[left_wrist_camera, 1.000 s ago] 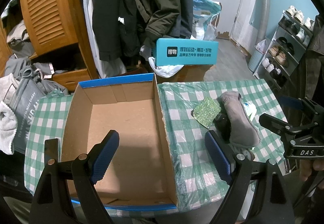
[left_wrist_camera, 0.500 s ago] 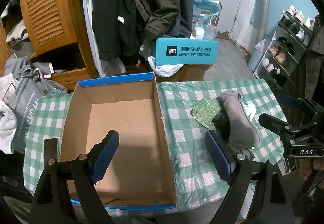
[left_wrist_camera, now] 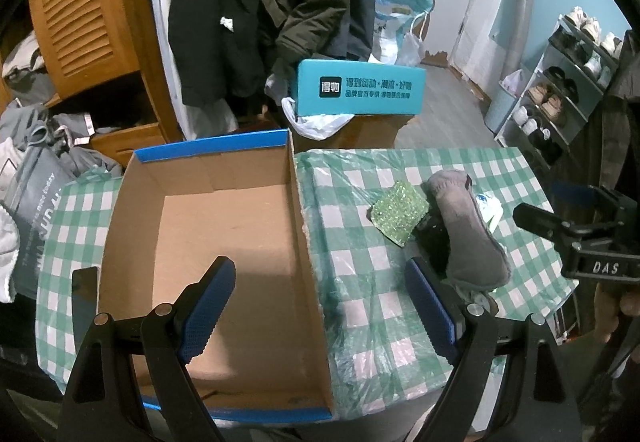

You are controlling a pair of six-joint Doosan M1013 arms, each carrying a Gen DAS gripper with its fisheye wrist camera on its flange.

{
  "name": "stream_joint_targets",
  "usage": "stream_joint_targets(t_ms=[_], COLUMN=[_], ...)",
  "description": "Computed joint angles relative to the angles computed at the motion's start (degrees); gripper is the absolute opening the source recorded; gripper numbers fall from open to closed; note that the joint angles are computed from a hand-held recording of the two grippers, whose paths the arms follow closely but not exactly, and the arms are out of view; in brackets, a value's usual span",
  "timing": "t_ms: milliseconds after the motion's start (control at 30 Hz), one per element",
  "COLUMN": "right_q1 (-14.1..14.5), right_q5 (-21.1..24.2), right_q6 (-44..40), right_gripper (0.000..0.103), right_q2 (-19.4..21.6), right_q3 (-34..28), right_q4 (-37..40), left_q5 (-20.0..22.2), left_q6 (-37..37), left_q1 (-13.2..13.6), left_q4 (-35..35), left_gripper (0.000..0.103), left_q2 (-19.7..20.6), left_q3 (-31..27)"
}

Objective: Organize soft objects
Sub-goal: 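Grasp the green scrubber with the left tool while the right tool grasps the grey glove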

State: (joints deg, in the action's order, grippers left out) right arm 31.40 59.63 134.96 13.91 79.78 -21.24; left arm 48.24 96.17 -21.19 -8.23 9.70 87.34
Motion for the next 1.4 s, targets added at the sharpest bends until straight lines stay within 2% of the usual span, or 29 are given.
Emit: stream_joint_targets(t_ms=[433,733,933,1133,1400], right_q1=[-4.6,-8.2,-9.9,-10.8,-12.3], right_q5=[7.0,9.6,11.1,12.5,11.8], right_q6=[-3.6,-9.0,-8.3,-7.8,-6.9], right_gripper=[0.101,0.101,0.101,0.101,0.101], right_q2=[2.4,5.0,7.2,9.0,10.1], right_q3=[-2.5,-4.9,-5.7,-5.8,-5.0], right_q4=[4.1,10.4,12.8,13.9,18.0], left_q5=[7.7,13.5,18.5,19.8,20.1], left_q6=[1.9,3.8,4.4,5.3,5.9], left_q1=[-1.0,-2.7,-3.4,-4.3,-4.9], left_q4=[-2.9,-1.1,-1.3,0.4,1.3], left_gripper=[0.088,0.088,0.088,0.088,0.088], left_q2=[5.4,11.1,16.1,19.1,21.8], left_q3=[-7.2,-14.8,-19.8,-21.5,-22.7])
